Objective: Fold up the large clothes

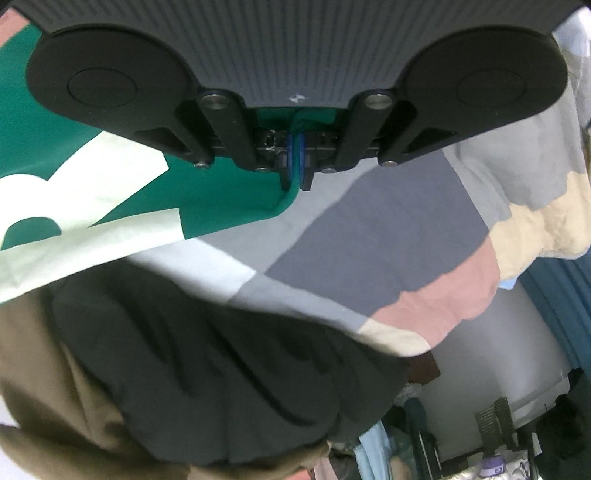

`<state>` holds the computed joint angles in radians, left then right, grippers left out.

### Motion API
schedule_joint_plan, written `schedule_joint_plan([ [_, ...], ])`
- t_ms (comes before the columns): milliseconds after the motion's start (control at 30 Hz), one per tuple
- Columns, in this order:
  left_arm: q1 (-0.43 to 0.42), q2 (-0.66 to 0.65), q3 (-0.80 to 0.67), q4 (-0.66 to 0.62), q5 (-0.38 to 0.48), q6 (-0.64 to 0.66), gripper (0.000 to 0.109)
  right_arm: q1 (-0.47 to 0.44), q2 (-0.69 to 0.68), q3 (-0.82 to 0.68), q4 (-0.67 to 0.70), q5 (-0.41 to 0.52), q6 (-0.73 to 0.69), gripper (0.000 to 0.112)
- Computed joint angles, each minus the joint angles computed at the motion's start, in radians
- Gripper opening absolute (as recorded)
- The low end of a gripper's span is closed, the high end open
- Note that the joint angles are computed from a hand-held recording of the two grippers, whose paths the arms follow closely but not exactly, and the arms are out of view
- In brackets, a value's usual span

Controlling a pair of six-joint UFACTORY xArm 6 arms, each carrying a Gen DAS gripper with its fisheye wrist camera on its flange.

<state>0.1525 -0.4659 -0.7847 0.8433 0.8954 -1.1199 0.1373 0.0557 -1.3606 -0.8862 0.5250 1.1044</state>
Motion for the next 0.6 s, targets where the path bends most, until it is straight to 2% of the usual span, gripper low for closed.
schedule_joint_plan([
  [100, -0.012, 0.016, -0.004, 0.020, 0.014, -0.014, 0.004, -0.014, 0.001, 0.034, -0.045, -0.042, 0.047, 0.009],
  [233, -0.009, -0.010, -0.001, -0.028, 0.005, -0.026, 0.006, -0.027, -0.021, 0.064, -0.082, -0.088, 0.105, 0.011],
  [267, -0.010, -0.022, 0.000, -0.048, 0.003, -0.018, 0.013, -0.023, -0.025, 0.061, -0.081, -0.088, 0.116, 0.012],
  [367, -0.032, -0.070, 0.015, -0.111, -0.005, 0.002, 0.055, -0.004, -0.059, 0.068, -0.113, -0.069, 0.189, 0.029],
  [433, -0.078, -0.116, 0.031, -0.099, 0.007, -0.018, 0.059, 0.011, -0.094, 0.087, -0.139, -0.076, 0.236, 0.058],
  [500, -0.122, -0.156, 0.040, -0.128, 0.016, -0.011, 0.059, 0.031, -0.133, 0.108, -0.156, -0.096, 0.260, 0.059],
  [600, -0.203, -0.207, 0.052, -0.122, 0.024, -0.047, 0.059, 0.072, -0.171, 0.118, -0.083, -0.121, 0.181, 0.059],
])
